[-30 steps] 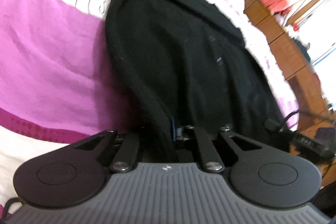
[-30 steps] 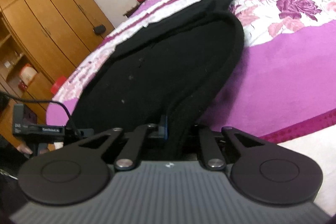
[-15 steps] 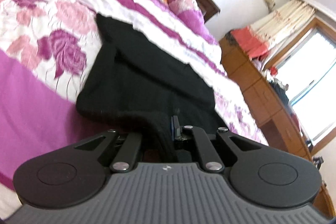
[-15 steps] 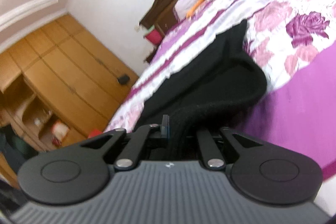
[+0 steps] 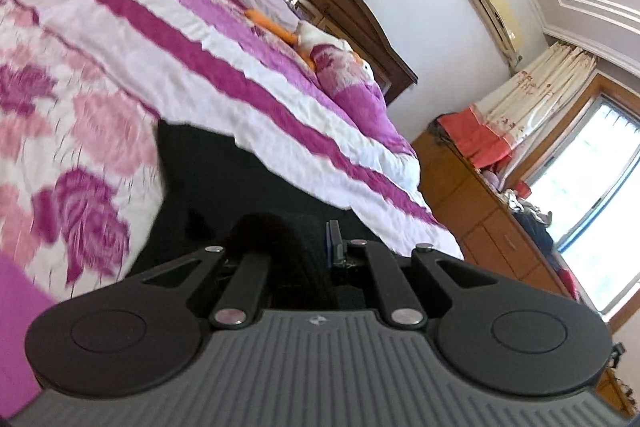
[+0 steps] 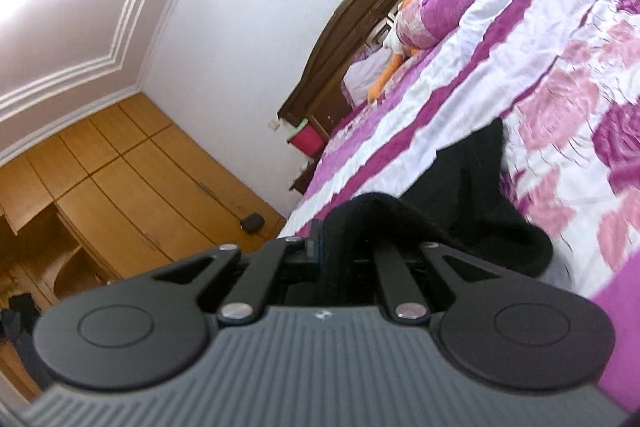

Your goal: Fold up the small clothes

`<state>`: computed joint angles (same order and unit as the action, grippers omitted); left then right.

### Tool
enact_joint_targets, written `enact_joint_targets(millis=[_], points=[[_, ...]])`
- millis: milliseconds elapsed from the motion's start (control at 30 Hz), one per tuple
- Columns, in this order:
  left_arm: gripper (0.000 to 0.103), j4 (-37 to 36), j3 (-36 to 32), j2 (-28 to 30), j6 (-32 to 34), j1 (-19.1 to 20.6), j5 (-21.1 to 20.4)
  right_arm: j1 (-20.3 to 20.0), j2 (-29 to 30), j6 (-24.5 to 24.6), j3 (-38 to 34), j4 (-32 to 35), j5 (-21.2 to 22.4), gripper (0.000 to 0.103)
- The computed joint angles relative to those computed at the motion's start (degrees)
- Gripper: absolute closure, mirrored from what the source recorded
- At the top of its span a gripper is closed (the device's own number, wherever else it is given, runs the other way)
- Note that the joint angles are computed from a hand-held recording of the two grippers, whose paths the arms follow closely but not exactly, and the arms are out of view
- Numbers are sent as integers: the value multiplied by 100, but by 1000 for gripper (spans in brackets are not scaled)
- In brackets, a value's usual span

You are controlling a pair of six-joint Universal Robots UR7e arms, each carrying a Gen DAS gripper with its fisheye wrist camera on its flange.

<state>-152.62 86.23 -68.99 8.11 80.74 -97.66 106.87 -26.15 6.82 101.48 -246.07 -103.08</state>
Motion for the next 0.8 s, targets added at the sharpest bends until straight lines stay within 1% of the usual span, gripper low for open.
enact_joint_targets(millis=[167,267,467,600,700,800], points=[[96,-131,-455,427,-89,-107,96,-107,21,-48,-424,192,31,96],[96,-199,-744,705,4,-172,233,-138,41,-308,-706,387,-17,96],[96,-118,-1554,1356,37,-187,405,-220,152,-773,-1339,802,-109,96],[96,66,-2151,1845,82,-189,813,-301,274,-974,-1821,1235,-279,96],[96,325,-2600,2233,107,-175,1178,-372,440,-1156,-2243,1642,-559,96],[96,673,-3018,2587,332,-180,1643,-466,588,-1202,-2527,1972,-846,96]])
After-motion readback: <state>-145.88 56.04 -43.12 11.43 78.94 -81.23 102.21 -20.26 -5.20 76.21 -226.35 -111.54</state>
